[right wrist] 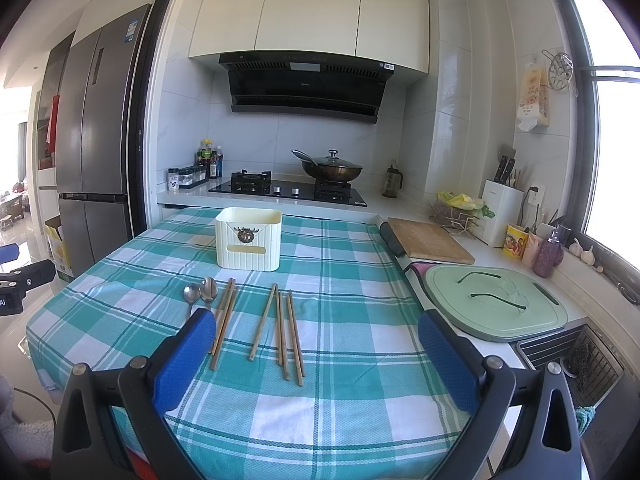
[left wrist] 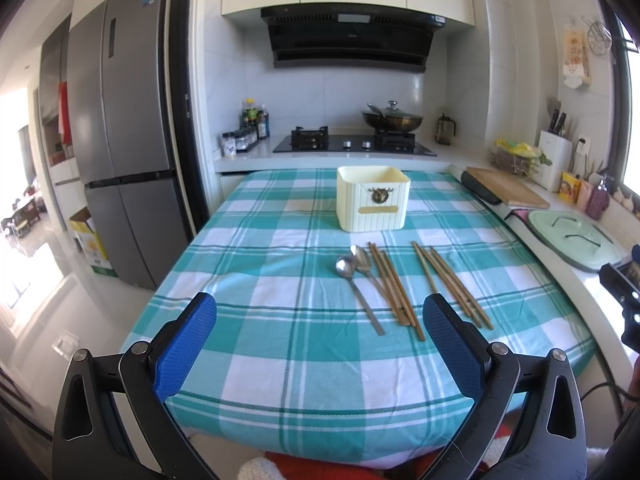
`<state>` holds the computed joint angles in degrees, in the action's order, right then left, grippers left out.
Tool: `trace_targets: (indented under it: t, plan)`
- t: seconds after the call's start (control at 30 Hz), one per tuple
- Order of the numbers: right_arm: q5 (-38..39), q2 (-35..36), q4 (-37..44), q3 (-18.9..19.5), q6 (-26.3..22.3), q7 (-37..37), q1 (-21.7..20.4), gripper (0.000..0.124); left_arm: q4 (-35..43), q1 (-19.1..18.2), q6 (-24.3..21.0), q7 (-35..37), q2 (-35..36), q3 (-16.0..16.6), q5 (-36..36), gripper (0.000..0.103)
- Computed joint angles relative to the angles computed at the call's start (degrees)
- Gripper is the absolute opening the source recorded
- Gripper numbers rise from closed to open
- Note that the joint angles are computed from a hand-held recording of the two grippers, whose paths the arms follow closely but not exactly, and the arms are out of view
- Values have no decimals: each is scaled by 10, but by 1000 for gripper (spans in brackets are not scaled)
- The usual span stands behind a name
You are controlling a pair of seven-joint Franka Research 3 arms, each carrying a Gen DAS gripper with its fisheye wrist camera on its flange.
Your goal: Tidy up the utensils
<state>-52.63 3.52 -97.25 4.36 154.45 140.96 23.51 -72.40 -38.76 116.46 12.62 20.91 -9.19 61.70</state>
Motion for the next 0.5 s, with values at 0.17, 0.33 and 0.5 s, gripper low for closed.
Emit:
trace_targets:
  t: [0.17, 0.33, 0.5]
  plan:
    - [1, 0, 0, 0, 0, 0, 0, 103, -1, 0, 0, 0, 0, 0, 0, 103]
    - [0, 1, 1, -1, -1, 0, 1, 103, -1, 0, 0, 0, 0, 0, 0, 103]
    - [1, 0, -1, 0, -2, -1, 0, 103, -4, 1, 2, -1, -2, 0, 0, 103]
